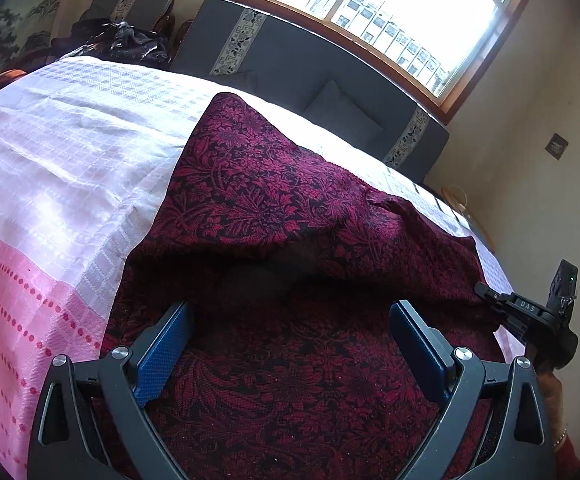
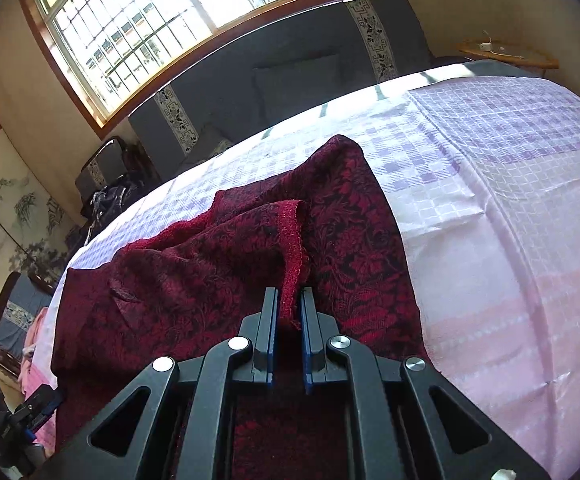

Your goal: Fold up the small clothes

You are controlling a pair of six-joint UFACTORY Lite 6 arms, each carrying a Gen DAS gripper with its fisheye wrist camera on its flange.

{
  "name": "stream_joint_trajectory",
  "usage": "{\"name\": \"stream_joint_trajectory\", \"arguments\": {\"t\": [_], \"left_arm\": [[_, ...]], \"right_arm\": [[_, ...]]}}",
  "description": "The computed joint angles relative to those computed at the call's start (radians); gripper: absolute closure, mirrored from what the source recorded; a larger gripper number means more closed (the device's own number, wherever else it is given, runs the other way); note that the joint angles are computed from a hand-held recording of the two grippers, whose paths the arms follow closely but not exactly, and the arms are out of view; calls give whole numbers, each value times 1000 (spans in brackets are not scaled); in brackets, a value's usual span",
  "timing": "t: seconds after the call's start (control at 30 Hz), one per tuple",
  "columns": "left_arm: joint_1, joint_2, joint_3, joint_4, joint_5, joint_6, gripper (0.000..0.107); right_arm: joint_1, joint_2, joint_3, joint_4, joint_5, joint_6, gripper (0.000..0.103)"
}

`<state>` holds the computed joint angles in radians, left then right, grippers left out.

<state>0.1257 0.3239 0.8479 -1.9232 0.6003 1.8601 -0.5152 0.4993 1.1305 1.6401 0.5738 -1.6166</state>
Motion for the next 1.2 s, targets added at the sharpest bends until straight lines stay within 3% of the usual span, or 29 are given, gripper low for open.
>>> {"name": "stream_joint_trajectory", "arguments": {"t": [0.2,0.43,0.6,0.67,0.73,1.0,1.2], "left_arm": [[1,3,1,-8,-10,1,10],[44,10,-6,-41,18,-3,10],[-1,-32,-41,-239,-107,122,10],[41,-26,-51,-248,-54,101,10],[49,-12,-42,-302,-100,101,10],[64,-28,-70,-513,-129,207,11],[94,-21,-70,-546,-116,213,11]], "right_arm": [[64,-23,-14,-21,-53,-50,93],[48,41,53,-138,24,39,92],[51,60,75,-178,62,39,92],[42,67,81,-183,80,48,92],[31,79,93,-196,104,64,91],[16,95,110,-207,122,80,91],[16,98,112,-209,121,96,91]]}}
